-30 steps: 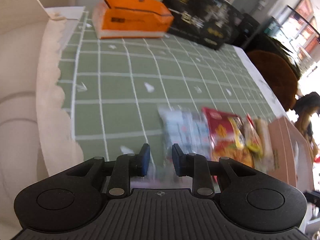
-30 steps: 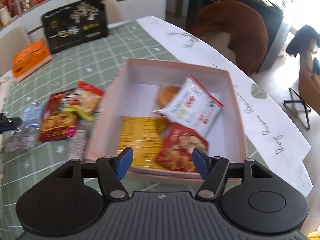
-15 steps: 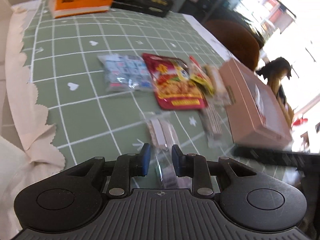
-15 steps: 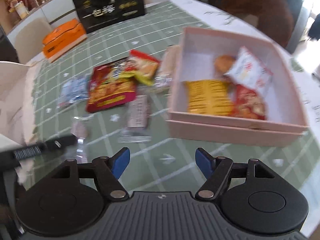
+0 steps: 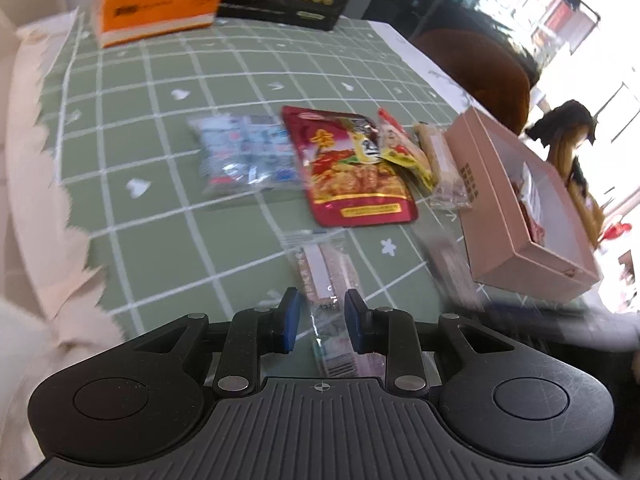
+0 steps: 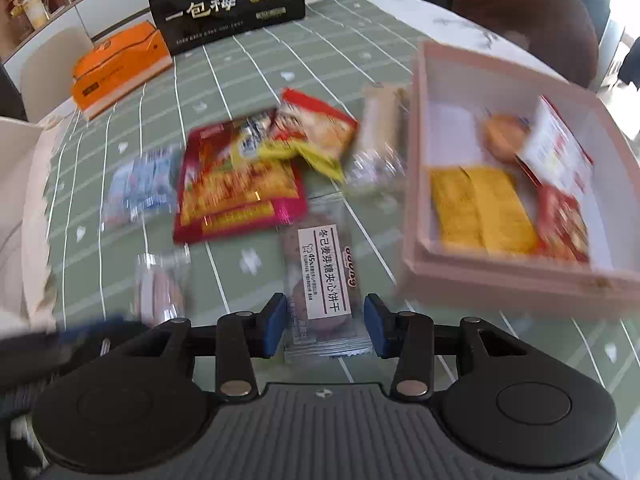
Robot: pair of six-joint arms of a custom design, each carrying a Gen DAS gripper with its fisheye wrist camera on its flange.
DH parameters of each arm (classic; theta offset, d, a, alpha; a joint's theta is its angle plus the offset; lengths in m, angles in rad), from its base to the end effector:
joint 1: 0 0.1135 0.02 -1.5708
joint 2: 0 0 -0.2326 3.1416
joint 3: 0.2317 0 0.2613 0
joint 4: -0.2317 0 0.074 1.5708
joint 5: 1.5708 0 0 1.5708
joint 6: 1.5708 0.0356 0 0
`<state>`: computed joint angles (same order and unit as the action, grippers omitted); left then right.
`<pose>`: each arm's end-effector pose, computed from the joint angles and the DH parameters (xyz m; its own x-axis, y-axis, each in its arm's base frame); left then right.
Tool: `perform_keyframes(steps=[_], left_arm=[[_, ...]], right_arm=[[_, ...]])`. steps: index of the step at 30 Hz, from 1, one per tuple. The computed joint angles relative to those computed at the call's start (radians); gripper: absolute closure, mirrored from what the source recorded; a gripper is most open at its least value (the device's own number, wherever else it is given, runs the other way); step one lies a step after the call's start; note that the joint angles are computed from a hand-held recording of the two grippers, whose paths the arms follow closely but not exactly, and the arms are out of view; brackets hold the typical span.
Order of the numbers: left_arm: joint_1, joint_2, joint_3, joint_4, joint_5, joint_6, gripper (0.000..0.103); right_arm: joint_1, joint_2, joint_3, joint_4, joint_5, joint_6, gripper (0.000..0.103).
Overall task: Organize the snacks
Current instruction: 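Reach the left tool toward a clear pink packet while the right reaches a labelled biscuit packet, then grasp the clear pink packet with the left tool while the right grasps the biscuit packet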
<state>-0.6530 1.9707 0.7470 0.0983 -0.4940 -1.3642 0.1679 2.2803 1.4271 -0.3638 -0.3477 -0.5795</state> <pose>0.2476 -0.1682 0.0139 -0.5118 -0.6934 -0.5072 -0.6251 0.7056 -0.3339 0.4133 0.0823 0.0370 -0.6241 -0.6280 -0.4649 -0.7353 0.6733 0.0777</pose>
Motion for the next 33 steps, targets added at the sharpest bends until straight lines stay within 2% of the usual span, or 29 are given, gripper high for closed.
perform_keyframes(steps=[6, 8, 11, 14, 16, 18, 23, 28, 31, 33], left_arm=[[0.047, 0.110, 0.225, -0.182, 0.014, 0.107, 0.067], [0.058, 0.142, 0.282, -0.220, 0.011, 0.142, 0.064], [0.060, 0.184, 0.354, -0.273, -0.001, 0.191, 0.062], [0.044, 0.193, 0.352, -0.230, 0.004, 0.255, 0.062], [0.016, 0.180, 0.324, -0.186, 0.017, 0.283, 0.062], [-0.022, 0.172, 0.313, -0.176, 0.023, 0.279, 0.063], [-0.094, 0.153, 0.304, -0.183, 0.050, 0.234, 0.063], [-0.098, 0.217, 0.443, -0.334, 0.034, 0.210, 0.060], [-0.088, 0.267, 0.529, -0.393, 0.022, 0.243, 0.055], [-0.083, 0.299, 0.576, -0.422, 0.002, 0.268, 0.055]], right_arm=[[-0.167, -0.074, -0.109, -0.033, -0.043, -0.198, 0.060], [-0.197, -0.104, -0.165, 0.016, -0.029, -0.212, 0.060], [-0.234, -0.114, -0.182, 0.023, -0.048, -0.218, 0.058], [-0.257, -0.104, -0.173, 0.026, -0.060, -0.214, 0.051], [-0.268, -0.086, -0.148, 0.004, -0.065, -0.216, 0.032], [-0.288, -0.074, -0.139, -0.002, -0.077, -0.234, 0.027], [-0.289, -0.058, -0.141, 0.045, -0.078, -0.241, 0.025], [-0.290, -0.057, -0.167, 0.091, -0.082, -0.257, 0.016], [-0.293, -0.052, -0.176, 0.116, -0.092, -0.252, 0.012], [-0.294, -0.051, -0.184, 0.132, -0.096, -0.252, 0.012]])
